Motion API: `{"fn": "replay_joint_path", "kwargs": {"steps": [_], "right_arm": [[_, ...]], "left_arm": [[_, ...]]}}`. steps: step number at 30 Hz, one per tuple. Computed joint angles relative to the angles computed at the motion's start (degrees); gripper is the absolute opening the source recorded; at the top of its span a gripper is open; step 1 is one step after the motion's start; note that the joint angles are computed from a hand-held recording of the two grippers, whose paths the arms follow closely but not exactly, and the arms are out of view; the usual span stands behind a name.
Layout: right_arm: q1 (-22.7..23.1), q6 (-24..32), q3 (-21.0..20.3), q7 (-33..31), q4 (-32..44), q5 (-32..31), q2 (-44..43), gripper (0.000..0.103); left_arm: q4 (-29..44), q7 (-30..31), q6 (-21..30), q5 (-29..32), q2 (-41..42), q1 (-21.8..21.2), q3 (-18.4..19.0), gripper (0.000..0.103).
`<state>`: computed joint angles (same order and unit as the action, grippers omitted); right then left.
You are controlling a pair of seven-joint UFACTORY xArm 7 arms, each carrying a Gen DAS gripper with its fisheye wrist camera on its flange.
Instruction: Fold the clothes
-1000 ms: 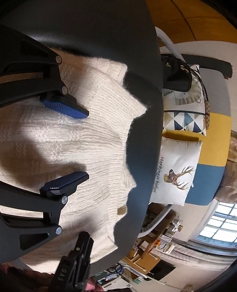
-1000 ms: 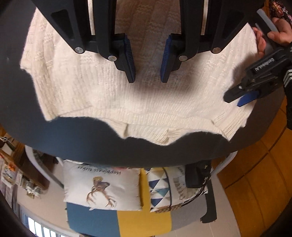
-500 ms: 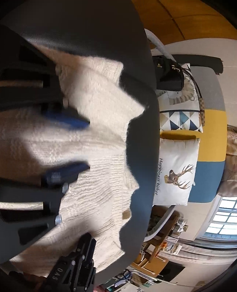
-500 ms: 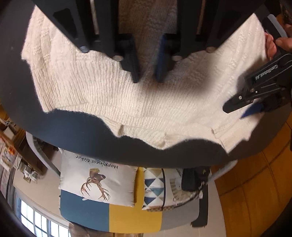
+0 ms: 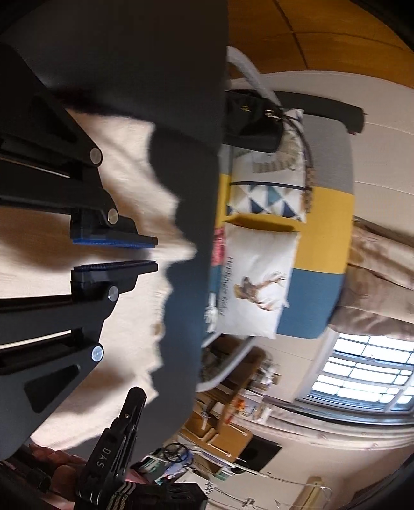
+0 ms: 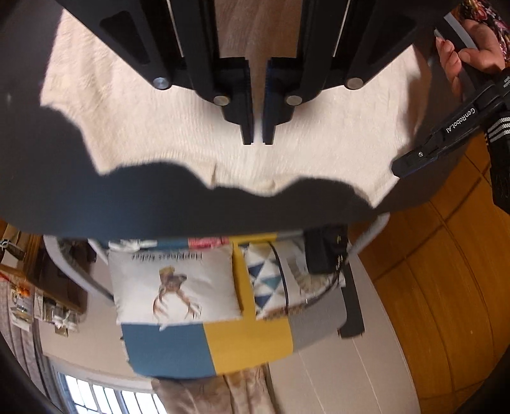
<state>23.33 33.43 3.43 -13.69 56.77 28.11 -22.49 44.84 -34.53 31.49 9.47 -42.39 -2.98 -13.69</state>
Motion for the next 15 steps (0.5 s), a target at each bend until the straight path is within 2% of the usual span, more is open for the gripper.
{"fn": "replay_joint_path", "kwargs": {"steps": [4,7,8,9,10,12,14,15], "right_arm": [[-0.98,0.31,-0.15,0.95,4.07,-0.85,2.76,0.001],[0.66,6.91,-3.26,-2.97,6.04,6.04,4.7,0.005],[0.41,9.08,-3.53,-3.75,6.24,7.53,5.14,0.015],[-0.56,10.24,-2.66,-3.26,5.6,6.63,5.09,0.027],[-1.64,10.94,-1.42,-2.21,4.74,4.52,4.89,0.027],[-3.05,11.49,0.49,-0.23,2.78,1.07,4.38,0.028],[-3.43,10.93,1.66,0.65,1.03,-0.87,3.9,0.031],[-3.33,10.27,2.33,0.41,0.53,-2.2,3.79,0.036]], "left_arm": [[3.17,1.13,0.62,0.49,4.11,0.29,0.4,0.003],[2.34,1.1,2.89,-0.49,4.99,-0.52,1.22,0.005],[2.1,1.1,3.63,-0.82,5.32,-0.78,1.5,0.008],[2.07,1.11,6.53,-1.15,5.73,-1.07,1.49,0.02],[2.14,1.07,9.67,-1.44,6.27,-1.37,1.44,0.034],[0.31,1.14,12.01,-2.0,6.0,-2.46,1.8,0.046],[-3.27,-0.48,9.83,-0.2,3.87,-1.92,0.6,0.057],[-4.68,-1.57,8.59,1.43,2.91,-1.19,-0.54,0.063]]}}
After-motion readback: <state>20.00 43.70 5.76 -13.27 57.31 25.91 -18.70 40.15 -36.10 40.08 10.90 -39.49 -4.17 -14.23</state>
